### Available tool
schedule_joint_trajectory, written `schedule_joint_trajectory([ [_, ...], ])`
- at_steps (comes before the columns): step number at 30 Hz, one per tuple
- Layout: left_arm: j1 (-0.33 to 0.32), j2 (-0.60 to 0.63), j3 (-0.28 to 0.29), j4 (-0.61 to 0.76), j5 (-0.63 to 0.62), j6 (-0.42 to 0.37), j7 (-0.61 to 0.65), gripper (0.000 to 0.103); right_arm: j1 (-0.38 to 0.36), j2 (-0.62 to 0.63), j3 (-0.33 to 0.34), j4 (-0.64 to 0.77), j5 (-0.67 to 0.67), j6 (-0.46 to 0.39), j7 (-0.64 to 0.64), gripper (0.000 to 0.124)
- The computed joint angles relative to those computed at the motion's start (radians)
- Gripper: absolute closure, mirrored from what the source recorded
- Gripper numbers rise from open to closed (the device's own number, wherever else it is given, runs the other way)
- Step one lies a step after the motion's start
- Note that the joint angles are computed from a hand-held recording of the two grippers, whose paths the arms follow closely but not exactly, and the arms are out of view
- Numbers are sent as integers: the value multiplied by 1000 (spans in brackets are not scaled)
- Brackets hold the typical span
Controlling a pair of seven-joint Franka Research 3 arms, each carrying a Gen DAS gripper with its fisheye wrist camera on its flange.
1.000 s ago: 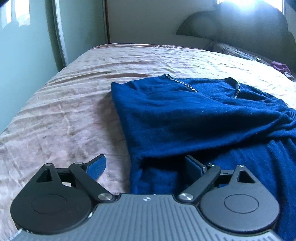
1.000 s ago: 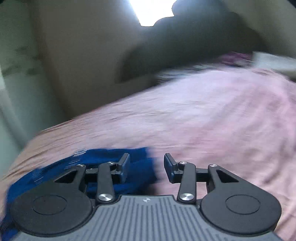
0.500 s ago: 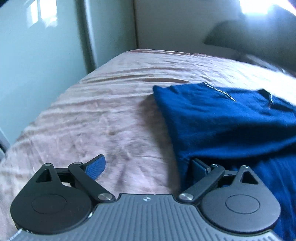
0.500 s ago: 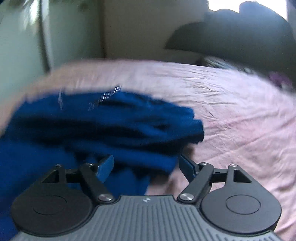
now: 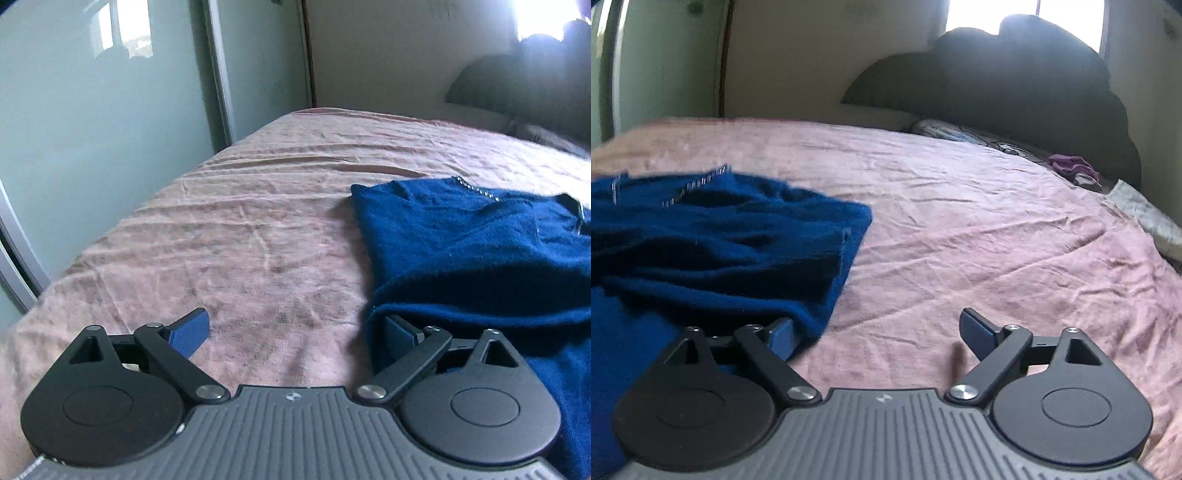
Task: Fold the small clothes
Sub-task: 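Release the folded edge from the right gripper and withdraw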
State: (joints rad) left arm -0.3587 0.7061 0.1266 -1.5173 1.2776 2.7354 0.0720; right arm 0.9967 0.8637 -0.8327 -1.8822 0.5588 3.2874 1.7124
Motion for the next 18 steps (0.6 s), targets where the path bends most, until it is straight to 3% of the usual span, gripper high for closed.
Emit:
schedule_joint_trajectory([
  [3, -5, -45, -6, -50, 10, 0, 33, 9, 81, 44, -89, -12, -8, -27, 10, 31],
  [5, 3, -92, -11, -108, 39, 38, 16, 9, 169, 29, -148, -94, 9, 19, 5, 31],
  [6, 13, -118, -21, -141, 43, 56, 18, 8, 179, 6, -140, -124, 10, 63, -8, 31],
  [9, 55, -187, -45, -237, 63, 156, -12, 8, 107, -144, -15, -206, -40, 187, -88, 31],
  [12, 86, -244, -55, -322, 100, 272, -84, 8, 87, -204, 40, -259, -37, 243, -126, 31],
  [15, 90, -280, -38, -379, 227, 396, -289, 7, 17, -268, 142, -303, -50, 305, -115, 31],
  [17, 81, -299, -48, -399, 343, 382, -462, 7, 10, -279, 179, -322, -9, 338, -111, 31],
  [18, 74, -314, -62, -420, 371, 339, -513, 7, 46, -273, 167, -326, 46, 334, -135, 31],
])
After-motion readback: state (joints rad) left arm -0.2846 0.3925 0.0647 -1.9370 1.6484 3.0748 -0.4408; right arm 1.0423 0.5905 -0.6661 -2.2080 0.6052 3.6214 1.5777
